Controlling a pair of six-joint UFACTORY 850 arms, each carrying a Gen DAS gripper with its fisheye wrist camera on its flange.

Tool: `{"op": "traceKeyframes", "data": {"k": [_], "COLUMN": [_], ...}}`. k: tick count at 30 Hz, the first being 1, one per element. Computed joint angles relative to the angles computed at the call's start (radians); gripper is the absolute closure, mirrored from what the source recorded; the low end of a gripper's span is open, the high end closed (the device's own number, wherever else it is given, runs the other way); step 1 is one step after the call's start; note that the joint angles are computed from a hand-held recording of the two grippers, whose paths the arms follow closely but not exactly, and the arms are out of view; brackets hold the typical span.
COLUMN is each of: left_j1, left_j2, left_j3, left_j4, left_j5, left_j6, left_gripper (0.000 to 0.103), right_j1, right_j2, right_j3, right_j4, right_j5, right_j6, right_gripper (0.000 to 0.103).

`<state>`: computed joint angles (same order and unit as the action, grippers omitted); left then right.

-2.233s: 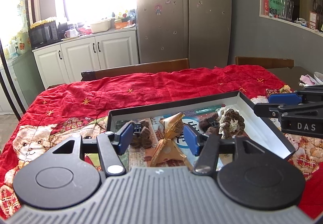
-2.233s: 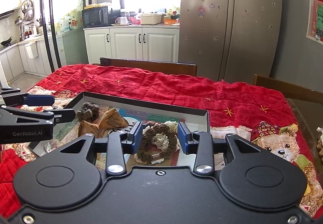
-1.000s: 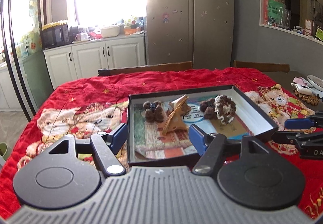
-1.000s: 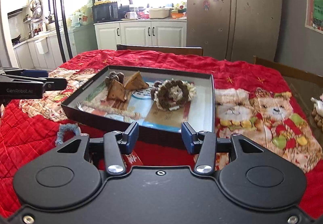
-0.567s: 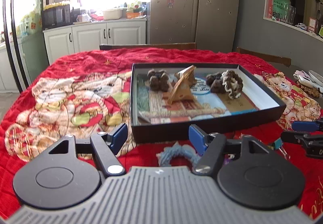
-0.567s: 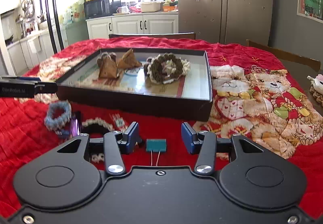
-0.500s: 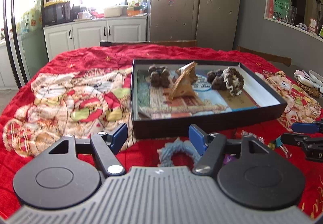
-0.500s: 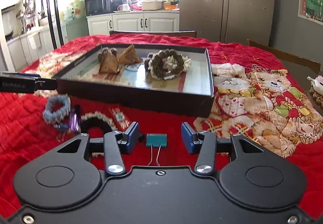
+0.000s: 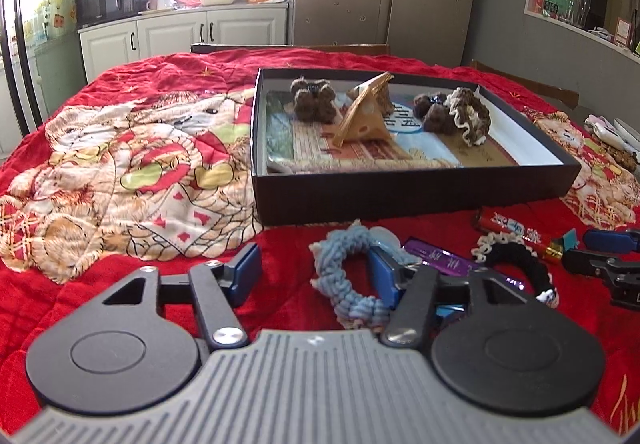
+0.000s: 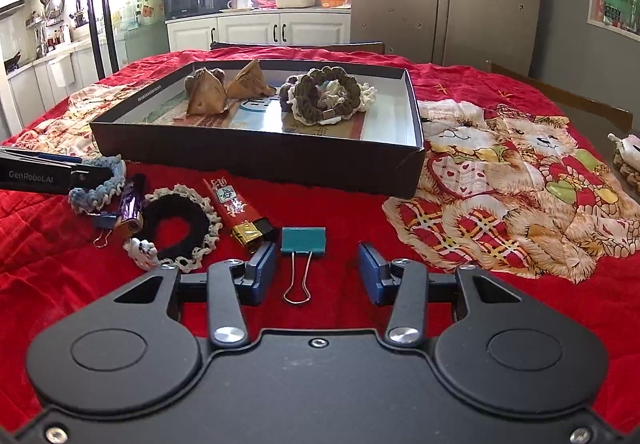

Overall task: Organize objects
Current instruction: 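Move the left tool to the blue knitted scrunchie while the right tool approaches the teal binder clip, then grasp the blue knitted scrunchie with the left tool while the right tool grasps the teal binder clip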

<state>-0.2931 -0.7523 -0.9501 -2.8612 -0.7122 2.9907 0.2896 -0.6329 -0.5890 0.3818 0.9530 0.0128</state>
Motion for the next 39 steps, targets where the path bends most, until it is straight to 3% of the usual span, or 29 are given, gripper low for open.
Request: {"op": "traceKeyframes", "data": {"k": [10, 18, 24, 26, 39], "left_j1": [-0.006, -0.013, -0.013, -0.011, -0.009], "left_j2": [-0.011, -0.015, -0.014, -0.014, -0.010], "left_j3": [0.001, 0.005, 0.008, 0.009, 0.016], "left_j4": [-0.027, -0.049, -0.052, -0.051, -0.052], "left_j5": [-0.023, -0.040, -0.048, -0.049, -0.054], "left_j6": [0.032, 0.056, 0.060, 0.056, 0.049], "left_gripper": [0.036, 0.056, 0.068, 0.071, 0.081], "right_j1": [0.004, 0.006, 0.010, 0.009, 0.004], "right_j2": [-0.017, -0.021, -0.023, -0.023, -0.020], "right_j3": [-0.016, -0.019, -0.022, -0.020, -0.007], "right_j4": [0.012, 0.013, 0.013, 0.010, 0.000], "right_j5": [0.010, 0.011, 0.013, 0.016, 0.039], "right_j6": [-0.026, -0.030, -0.038, -0.037, -0.007], "right_gripper": [0.063, 0.065, 0.073, 0.079, 0.080]}}
